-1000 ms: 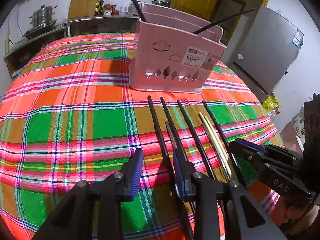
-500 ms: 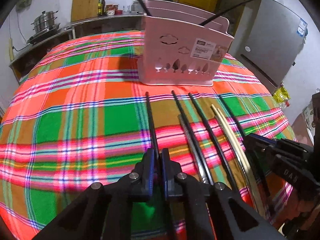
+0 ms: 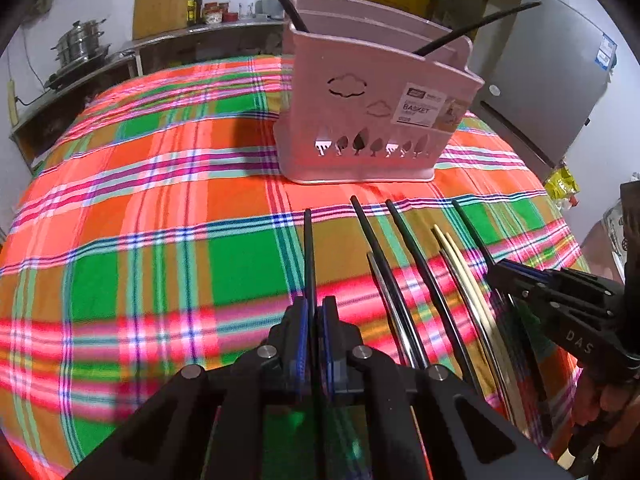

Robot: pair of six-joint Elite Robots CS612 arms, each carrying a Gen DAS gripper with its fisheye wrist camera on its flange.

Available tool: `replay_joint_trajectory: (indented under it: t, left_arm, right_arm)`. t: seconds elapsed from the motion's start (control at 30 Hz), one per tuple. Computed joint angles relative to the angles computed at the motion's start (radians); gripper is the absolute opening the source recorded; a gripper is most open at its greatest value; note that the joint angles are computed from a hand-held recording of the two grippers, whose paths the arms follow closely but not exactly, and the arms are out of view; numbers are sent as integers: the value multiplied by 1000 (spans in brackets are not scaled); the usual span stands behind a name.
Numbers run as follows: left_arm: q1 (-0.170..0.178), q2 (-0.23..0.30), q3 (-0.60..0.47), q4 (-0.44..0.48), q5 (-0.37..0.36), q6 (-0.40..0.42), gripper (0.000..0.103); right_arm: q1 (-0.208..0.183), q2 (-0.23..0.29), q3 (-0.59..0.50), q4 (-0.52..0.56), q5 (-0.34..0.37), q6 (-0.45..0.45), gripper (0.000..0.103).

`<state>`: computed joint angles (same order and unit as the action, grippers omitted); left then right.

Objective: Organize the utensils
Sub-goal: 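Close the left tool on a black chopstick while the right tool grasps another, then lift the black chopsticks with both tools and carry them over the pink basket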

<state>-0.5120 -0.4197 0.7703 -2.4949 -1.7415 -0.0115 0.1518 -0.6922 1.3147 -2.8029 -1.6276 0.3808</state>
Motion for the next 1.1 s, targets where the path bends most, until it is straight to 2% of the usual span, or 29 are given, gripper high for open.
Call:
replay_joint_trajectory:
  t: [0.3,0.47,0.57,0.73,1.1]
  left_arm:
    - [-7,56,-123,92,8,58,7]
    - [-13,63,-141,108,33,85,6]
    - [-12,62,-145,119,15,80,5]
    - [-6,41,-118,76,-5,71,4]
    - [5,-35,-56,-94,-48,63,4]
  right_arm:
    - [-15,28,-67,60,27,7,10]
    - [-16,35,-80,64,38,-6,6]
    - [-19,35,-78,54,61,-5,6]
    - [-20,20,-61,13,62,-2,6]
    - [-17,-34,-30,-104,21,-39,5]
